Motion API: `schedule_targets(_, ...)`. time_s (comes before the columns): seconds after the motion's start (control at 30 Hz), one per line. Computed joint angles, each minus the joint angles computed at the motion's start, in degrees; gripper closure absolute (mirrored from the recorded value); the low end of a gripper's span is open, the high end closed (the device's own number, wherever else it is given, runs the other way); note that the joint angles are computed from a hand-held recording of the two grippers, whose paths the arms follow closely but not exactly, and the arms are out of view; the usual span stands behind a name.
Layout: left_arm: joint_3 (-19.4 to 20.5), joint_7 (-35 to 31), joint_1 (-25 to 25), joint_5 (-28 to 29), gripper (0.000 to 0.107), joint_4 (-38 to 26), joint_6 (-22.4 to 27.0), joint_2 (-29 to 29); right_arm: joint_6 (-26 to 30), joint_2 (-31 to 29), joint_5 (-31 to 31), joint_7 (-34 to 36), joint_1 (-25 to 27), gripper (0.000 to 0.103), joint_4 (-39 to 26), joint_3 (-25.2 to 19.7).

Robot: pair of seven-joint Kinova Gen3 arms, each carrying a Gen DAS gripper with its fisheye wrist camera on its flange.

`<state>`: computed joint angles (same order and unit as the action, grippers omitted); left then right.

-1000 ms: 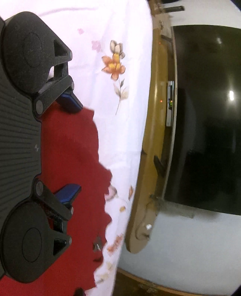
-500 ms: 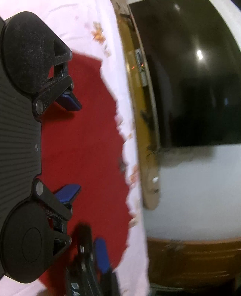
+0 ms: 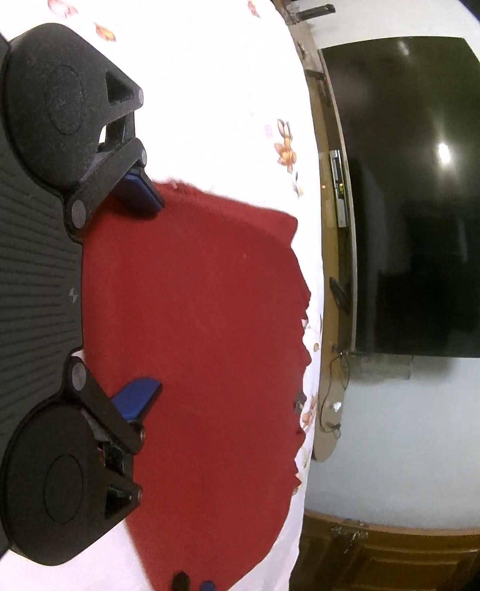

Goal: Fold small clothes

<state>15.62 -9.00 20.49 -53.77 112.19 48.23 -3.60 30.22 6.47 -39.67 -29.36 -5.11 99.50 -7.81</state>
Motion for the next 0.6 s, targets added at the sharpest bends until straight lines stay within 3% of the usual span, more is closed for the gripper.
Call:
schedule_targets(0.1, 0.8, 0.2, 0.5, -1.6, 0.011, 0.6, 2.1, 0.1, 1.3, -0.6, 0.0, -1.8, 1.3, 0.039, 0.2, 1.4)
schedule_targets(0.23, 0.2, 0.6, 0.0, -0.4, 0.008, -0.3, 2.8, 0.5, -2.4, -1.5, 2.7, -4.8, -0.5, 0.038, 2.0, 1.3)
schedule_targets(0.33, -2.1, 0.3, -1.5, 3.4, 0.006, 0.5, -0.7, -0.9, -4.6, -1.0, 3.7, -8.3, -1.4, 0.036, 2.4, 1.0)
schedule_targets(0.6, -1.1, 0.9, -2.0, 2.3, 0.005, 0.2, 0.1, 0.2, -6.7, -2.0, 4.7, -9.7, -1.6, 0.036, 4.1, 0.7)
